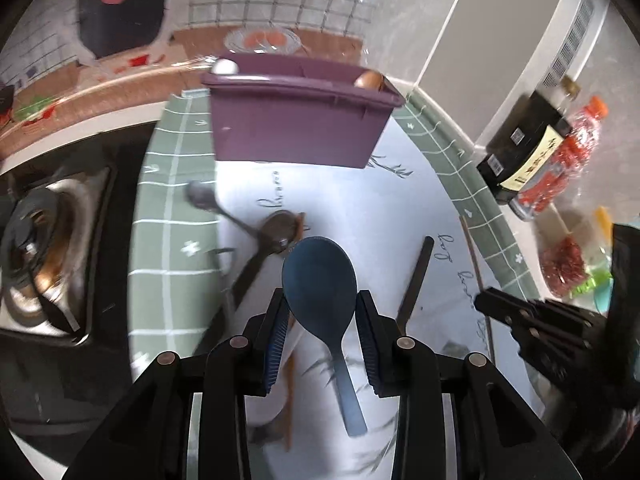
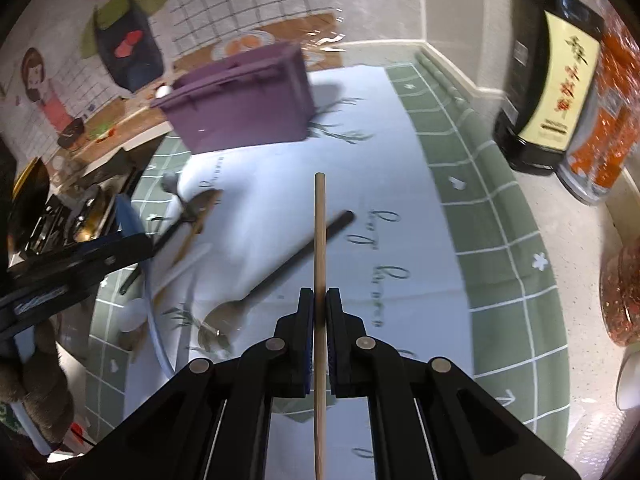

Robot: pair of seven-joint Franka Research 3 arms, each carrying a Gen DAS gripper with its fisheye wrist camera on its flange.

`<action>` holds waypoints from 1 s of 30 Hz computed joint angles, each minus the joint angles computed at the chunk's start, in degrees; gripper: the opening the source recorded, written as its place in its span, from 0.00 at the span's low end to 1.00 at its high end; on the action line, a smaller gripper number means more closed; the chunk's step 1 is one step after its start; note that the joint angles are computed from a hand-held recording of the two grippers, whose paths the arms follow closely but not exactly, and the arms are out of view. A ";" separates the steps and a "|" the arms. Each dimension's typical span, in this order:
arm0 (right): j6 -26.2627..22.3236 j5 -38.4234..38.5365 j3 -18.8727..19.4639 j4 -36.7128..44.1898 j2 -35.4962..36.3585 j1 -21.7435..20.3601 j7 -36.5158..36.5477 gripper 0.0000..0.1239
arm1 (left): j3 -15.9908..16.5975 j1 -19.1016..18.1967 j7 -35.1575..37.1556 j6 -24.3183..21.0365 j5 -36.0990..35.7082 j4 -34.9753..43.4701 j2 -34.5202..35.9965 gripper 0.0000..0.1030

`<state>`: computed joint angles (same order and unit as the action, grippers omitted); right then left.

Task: Organize utensils
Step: 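Grasp the blue rice paddle with the left tool while the right tool holds the chopstick, then insert the chopstick into the holder with the right tool while the left inserts the paddle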

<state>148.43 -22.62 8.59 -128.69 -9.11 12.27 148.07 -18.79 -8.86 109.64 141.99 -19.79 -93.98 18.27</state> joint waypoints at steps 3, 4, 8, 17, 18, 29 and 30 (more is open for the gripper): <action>-0.47 -1.37 0.57 1.89 0.94 0.37 0.60 0.05 | 0.17 1.45 1.47 1.41 -2.24 -3.38 -3.23 0.34; -0.68 -2.04 0.71 2.66 1.29 0.58 0.78 0.05 | 0.26 1.87 2.17 2.04 -3.35 -4.44 -4.22 0.34; -2.55 -6.35 1.27 5.78 2.59 1.66 2.65 0.05 | 1.13 2.40 3.76 3.13 -6.41 -6.55 -6.42 0.34; -5.18 -12.10 0.54 10.45 4.72 4.64 5.37 0.05 | 2.53 2.29 6.99 3.58 -9.83 -7.42 -8.55 0.34; -5.26 -12.47 0.35 10.86 4.77 4.78 5.52 0.05 | 2.52 2.24 7.60 3.59 -10.20 -7.03 -8.64 0.34; -5.98 -24.43 0.27 21.61 2.32 2.20 7.05 0.05 | 1.35 2.18 14.28 0.73 -15.18 12.04 -4.22 0.34; -5.88 -25.47 0.26 23.01 2.66 1.96 6.78 0.05 | 1.20 1.73 14.05 1.14 -14.07 15.09 -2.94 0.34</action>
